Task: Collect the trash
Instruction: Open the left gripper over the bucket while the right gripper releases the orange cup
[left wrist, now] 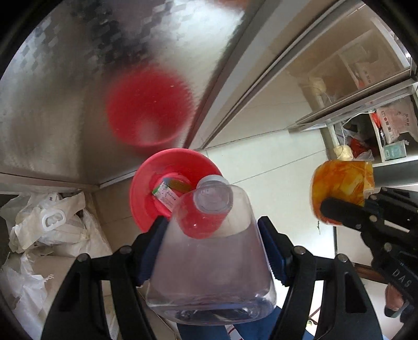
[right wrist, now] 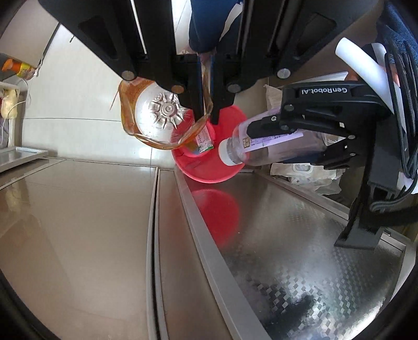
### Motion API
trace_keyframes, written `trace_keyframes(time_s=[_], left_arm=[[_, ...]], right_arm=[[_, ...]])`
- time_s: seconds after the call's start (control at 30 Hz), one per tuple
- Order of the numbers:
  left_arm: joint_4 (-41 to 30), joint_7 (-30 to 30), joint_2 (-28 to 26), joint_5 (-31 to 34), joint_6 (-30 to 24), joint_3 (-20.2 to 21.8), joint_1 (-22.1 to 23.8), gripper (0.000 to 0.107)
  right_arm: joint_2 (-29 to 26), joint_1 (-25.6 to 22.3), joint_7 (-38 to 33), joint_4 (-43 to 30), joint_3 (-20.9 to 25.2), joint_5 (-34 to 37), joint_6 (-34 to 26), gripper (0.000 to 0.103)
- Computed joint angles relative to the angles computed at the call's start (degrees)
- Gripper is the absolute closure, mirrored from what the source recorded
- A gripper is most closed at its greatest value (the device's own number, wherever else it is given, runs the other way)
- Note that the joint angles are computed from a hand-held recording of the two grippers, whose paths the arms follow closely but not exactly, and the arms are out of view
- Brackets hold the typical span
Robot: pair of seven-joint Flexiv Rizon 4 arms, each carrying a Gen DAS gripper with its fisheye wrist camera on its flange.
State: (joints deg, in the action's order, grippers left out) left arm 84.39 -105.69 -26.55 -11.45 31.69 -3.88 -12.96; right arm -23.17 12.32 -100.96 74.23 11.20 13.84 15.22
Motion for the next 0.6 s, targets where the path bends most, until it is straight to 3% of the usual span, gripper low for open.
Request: trace_keyframes(time_s=[0.1, 0.37, 0.47, 0.6], left_arm=[[0.78, 1.36, 0.61, -0.08, 1.02, -0.11, 0.21, 0.024], [-1.35, 1.50, 0.83, 4.64, 0.54, 1.38, -0.90, 0.015], [-0.41, -0.64, 1.83, 6.95, 1.35, 2.38, -1.34, 0.004], [2.28, -1.16, 3.52, 6.97, 2.02, 2.35, -0.56, 0.004]], right_arm=[[-0.01, -0.20, -0.06, -0.60, -0.03, 0.10, -1.15, 0.099], [-0.43, 0.18, 1.08, -3.34, -0.38, -0.33, -3.97, 0.099], [-0.69, 0.54, 0.78, -3.55, -0.11, -0.42, -4.13, 0.099], [-0.73, 0.84, 0.06, -3.52, 0.45, 0.34, -4.47, 0.099]])
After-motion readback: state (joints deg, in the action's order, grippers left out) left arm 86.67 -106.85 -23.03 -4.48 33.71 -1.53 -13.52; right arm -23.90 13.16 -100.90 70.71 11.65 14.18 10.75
